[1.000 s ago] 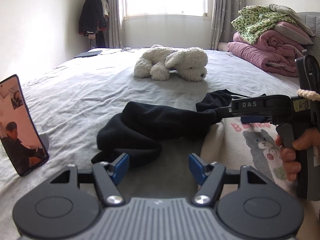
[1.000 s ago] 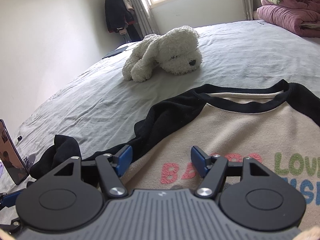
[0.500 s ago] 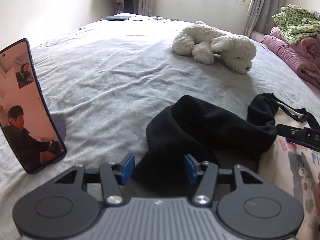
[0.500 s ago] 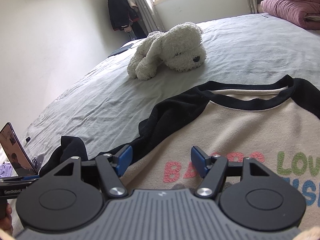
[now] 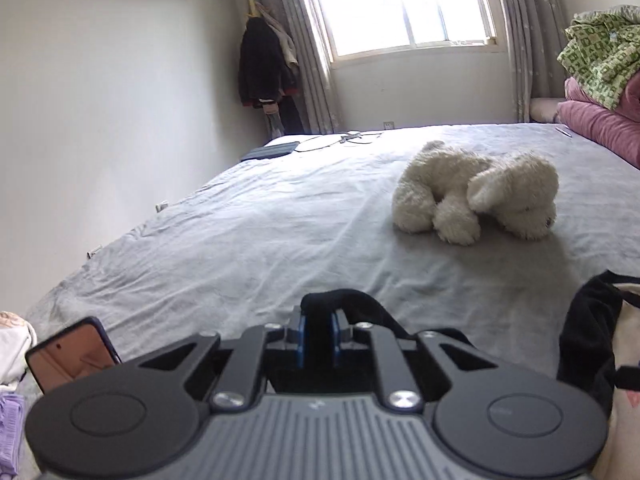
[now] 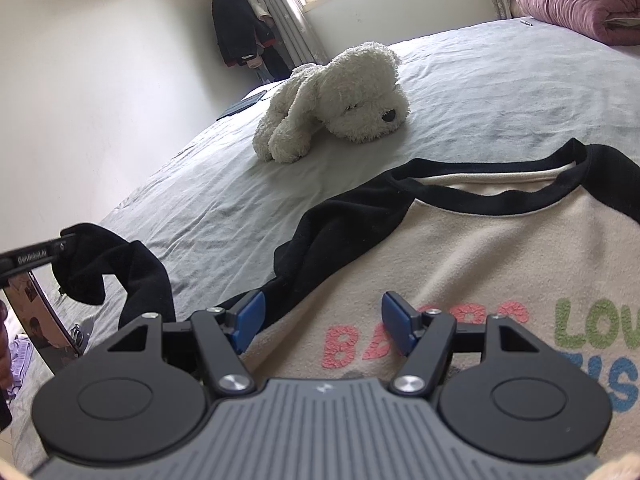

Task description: Fold clothes

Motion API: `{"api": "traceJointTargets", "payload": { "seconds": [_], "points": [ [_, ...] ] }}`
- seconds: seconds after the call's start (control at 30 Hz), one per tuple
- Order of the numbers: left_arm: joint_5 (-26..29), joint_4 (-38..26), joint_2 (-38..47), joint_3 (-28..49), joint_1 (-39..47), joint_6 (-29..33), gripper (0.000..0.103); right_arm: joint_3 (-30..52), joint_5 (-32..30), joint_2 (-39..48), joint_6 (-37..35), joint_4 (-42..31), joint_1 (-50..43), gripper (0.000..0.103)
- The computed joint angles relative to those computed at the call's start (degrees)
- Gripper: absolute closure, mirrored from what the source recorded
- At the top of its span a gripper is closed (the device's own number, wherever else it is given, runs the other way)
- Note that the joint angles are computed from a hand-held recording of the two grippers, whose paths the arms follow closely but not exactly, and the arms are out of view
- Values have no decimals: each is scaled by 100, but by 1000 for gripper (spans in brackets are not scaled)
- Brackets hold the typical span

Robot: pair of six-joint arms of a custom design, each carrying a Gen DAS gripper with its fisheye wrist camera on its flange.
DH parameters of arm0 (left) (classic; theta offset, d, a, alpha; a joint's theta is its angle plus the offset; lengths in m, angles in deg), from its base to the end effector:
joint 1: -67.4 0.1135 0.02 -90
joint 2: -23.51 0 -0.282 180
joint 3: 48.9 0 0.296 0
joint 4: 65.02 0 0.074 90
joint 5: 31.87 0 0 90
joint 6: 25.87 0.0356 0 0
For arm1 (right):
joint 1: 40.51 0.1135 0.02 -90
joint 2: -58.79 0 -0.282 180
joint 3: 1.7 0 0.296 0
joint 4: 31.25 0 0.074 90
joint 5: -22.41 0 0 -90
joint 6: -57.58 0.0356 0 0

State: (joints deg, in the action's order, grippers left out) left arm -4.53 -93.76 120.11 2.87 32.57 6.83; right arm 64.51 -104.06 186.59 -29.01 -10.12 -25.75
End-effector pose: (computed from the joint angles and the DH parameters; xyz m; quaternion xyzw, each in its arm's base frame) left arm 0.2544 -0.1385 0.0983 -0.2376 0.8147 0.2692 0.4553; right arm 0.3928 0.1254 0.0094 -0.2157 0.8452 0.3434 0.3481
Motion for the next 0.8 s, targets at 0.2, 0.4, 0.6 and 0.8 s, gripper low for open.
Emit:
{"api": "traceJointTargets", "payload": {
  "seconds": [0.2,0.4,0.6,0.8],
  "points": [
    [-507,-280,-727,-107,292,205,91,-68,-321,18,185,219,-23,37],
    [-918,-162,-1092,-217,557,717,91,-75,-1019,176,496,509,5,56],
    [-912,-16,-1058,-154,1000,1174,91,7,-1092,223,355,215,92,57],
    [-537,-249,-781,81,1601,1160,91,-5,-1102,212,276,142,99,57]
  ]
}}
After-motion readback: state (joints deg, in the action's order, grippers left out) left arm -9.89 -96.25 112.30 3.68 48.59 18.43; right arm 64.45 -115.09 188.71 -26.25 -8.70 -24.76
